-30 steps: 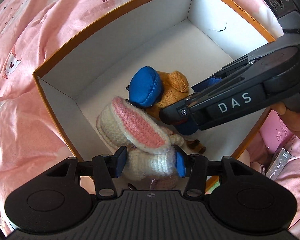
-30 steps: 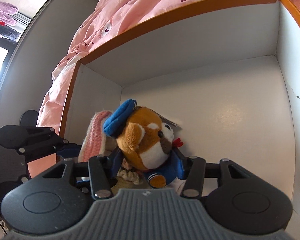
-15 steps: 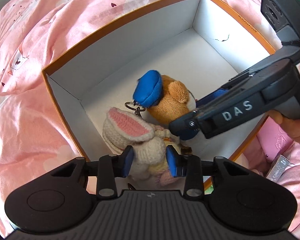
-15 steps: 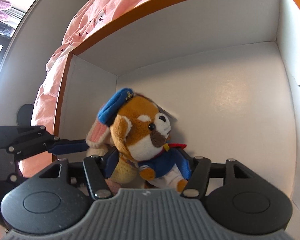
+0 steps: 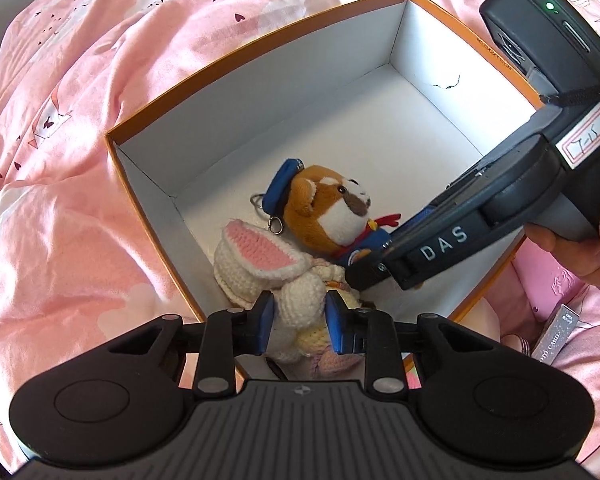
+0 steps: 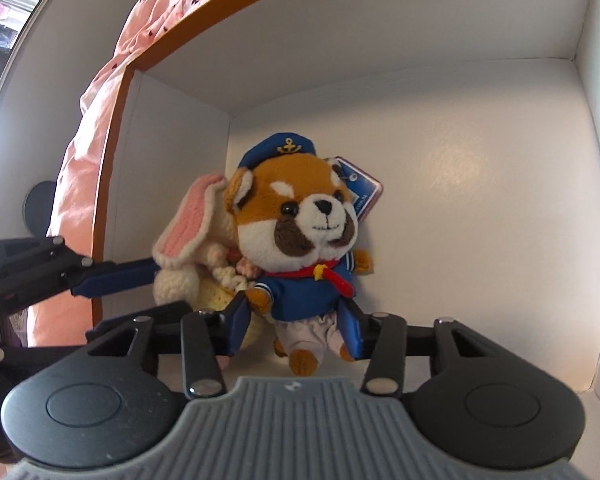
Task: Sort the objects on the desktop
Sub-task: 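Lower the plush and bunny into the box and open both tools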
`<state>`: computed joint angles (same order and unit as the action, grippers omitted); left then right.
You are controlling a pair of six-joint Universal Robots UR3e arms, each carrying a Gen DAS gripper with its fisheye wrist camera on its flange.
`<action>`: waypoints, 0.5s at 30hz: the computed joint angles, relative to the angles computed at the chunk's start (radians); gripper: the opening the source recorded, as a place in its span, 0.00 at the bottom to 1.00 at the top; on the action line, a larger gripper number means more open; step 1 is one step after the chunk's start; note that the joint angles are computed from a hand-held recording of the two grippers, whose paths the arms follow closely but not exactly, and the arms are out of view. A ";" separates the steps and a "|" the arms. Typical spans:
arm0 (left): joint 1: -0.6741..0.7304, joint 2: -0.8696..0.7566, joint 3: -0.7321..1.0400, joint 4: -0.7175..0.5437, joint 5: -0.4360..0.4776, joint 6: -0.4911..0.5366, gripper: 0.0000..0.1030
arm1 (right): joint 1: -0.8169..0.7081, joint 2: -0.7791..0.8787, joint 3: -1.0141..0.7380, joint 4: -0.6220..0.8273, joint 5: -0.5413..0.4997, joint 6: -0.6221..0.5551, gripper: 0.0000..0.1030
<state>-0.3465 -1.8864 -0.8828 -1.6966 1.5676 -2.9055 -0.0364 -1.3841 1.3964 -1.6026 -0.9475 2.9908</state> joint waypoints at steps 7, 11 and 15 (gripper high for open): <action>-0.029 -0.032 -0.005 0.027 0.032 0.007 0.31 | 0.002 0.014 -0.009 0.016 -0.015 -0.018 0.47; -0.039 -0.017 -0.009 0.030 0.038 0.000 0.32 | 0.014 -0.007 -0.005 -0.009 -0.047 -0.021 0.53; -0.035 0.014 -0.044 0.058 0.033 -0.019 0.33 | 0.017 -0.044 0.009 -0.035 -0.073 -0.025 0.59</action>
<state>-0.3812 -1.8729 -0.9273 -1.6391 1.6004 -2.9240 -0.0192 -1.4285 1.4055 -1.6379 -1.0202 2.9659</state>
